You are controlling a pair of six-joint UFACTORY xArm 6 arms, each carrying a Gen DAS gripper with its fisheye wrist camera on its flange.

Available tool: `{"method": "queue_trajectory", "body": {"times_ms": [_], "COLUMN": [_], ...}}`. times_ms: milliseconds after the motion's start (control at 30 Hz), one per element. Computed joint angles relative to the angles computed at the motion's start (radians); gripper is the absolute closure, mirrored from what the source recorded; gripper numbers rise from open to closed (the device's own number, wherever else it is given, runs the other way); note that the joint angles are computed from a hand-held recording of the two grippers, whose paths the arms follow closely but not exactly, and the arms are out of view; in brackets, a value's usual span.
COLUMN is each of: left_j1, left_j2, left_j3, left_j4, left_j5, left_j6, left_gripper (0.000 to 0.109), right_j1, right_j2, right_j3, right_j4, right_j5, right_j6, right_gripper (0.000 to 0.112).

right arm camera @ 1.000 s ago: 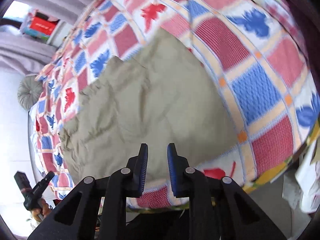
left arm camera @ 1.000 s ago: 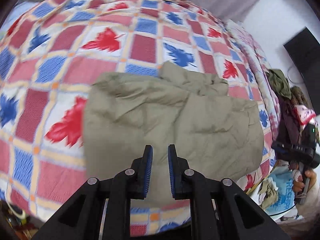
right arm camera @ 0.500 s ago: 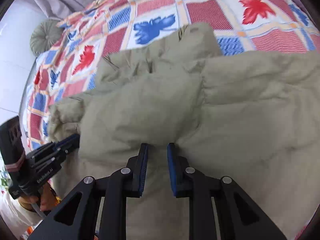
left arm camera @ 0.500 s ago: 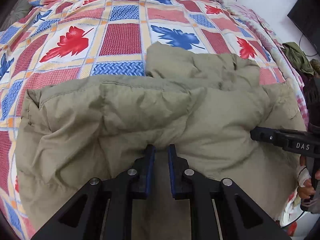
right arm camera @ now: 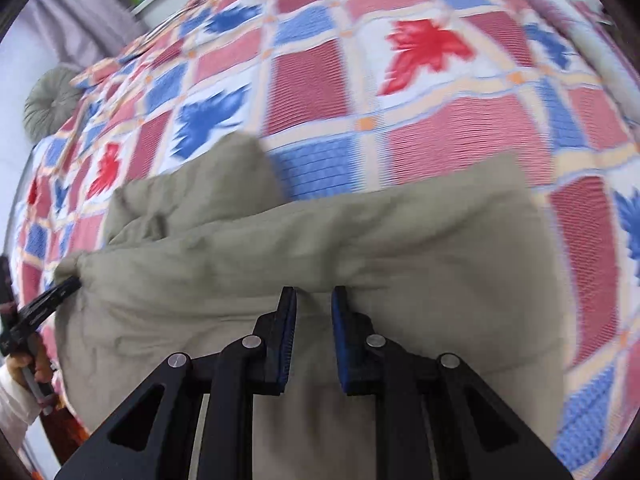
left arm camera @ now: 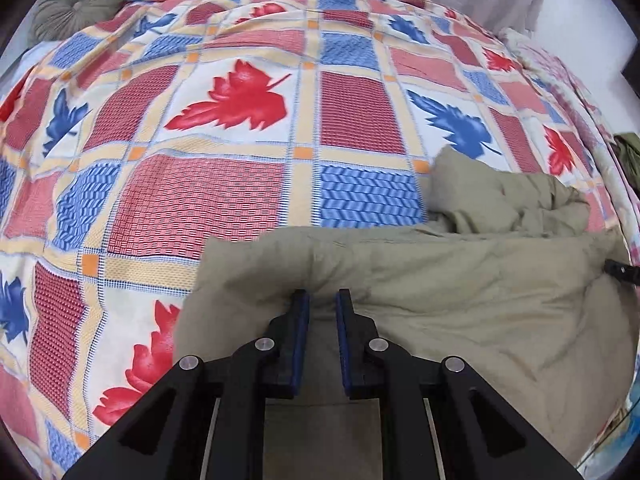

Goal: Fold large clothes

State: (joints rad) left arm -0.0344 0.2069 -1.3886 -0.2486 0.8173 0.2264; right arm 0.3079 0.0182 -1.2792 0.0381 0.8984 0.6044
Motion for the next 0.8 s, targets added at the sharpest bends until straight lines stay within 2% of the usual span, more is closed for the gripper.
{"method": "queue_trajectory", "body": {"times_ms": [67, 167, 433, 567, 667, 800], "left_j1": [0.01, 0.009, -0.005, 0.001, 0.013, 0.027], "left_j2": [0.044, 0.12, 0.202, 0.215, 0.168, 0.071], "left_j3": [-0.029, -0.076, -0.121, -0.193, -0.186, -0.131], "left_j4": [-0.007, 0.057, 0.1, 0.121, 0.126, 0.119], "left_j5": [-0.007, -0.04, -0.093, -0.013, -0.001, 0.006], "left_j6": [-0.046, -0.151, -0.199, -0.236, -0.224, -0.17], "left_gripper": [0.093, 0.093, 0.093, 0.093, 0.093, 0.093], "right_j1": [-0.027, -0.058, -0.071, -0.074, -0.073, -0.063], "right_j2": [-0.024, -0.007, 0.101, 0.101, 0.092, 0.044], "right_j3": [0.04, 0.078, 0.061, 0.03, -0.005, 0.01], "right_j4": [-0.018, 0.016, 0.007, 0.002, -0.013, -0.028], "right_j5": [-0.007, -0.049, -0.149, -0.095, -0.036, -0.023], "right_j6": [0.035, 0.032, 0.021, 0.044, 0.066, 0.095], "right_gripper": [0.094, 0.095, 0.095, 0.095, 0.091, 0.09]}}
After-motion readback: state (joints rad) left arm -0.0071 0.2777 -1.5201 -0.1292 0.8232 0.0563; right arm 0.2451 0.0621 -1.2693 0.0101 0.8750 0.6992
